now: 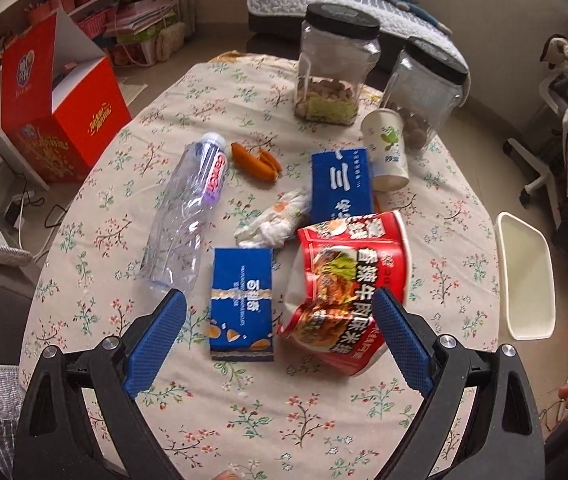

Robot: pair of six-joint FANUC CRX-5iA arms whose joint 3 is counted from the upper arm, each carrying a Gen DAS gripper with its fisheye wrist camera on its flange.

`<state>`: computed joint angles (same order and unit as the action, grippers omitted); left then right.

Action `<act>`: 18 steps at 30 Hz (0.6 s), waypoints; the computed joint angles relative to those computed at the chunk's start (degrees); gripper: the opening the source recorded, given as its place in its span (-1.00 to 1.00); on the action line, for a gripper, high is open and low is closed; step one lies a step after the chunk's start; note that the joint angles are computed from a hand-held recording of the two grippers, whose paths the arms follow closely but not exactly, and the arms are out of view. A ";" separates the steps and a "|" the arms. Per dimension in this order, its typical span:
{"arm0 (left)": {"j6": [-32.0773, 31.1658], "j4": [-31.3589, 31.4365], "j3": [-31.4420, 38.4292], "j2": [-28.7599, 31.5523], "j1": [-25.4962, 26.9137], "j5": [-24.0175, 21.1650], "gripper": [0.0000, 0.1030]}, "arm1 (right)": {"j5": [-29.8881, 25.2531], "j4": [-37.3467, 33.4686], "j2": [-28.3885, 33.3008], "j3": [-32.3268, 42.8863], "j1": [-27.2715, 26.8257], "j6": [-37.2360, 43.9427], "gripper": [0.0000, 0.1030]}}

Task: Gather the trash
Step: 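Move both grippers back over the table toward the remaining trash, then grasp the blue biscuit box with the left gripper while the right grasps the noodle cup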

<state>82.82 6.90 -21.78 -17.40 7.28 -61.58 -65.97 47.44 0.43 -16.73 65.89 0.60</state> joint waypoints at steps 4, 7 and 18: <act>0.17 0.66 0.54 3.92 3.70 -4.36 0.60 | 2.23 -2.93 1.37 1.76 -0.48 2.07 0.86; 1.67 -1.53 1.42 6.87 3.65 -6.51 0.49 | 2.59 -3.59 2.02 2.52 -0.56 2.67 0.86; 3.21 -2.47 2.17 12.74 0.54 -5.11 0.47 | 3.60 -5.85 1.56 2.97 -1.31 4.01 0.86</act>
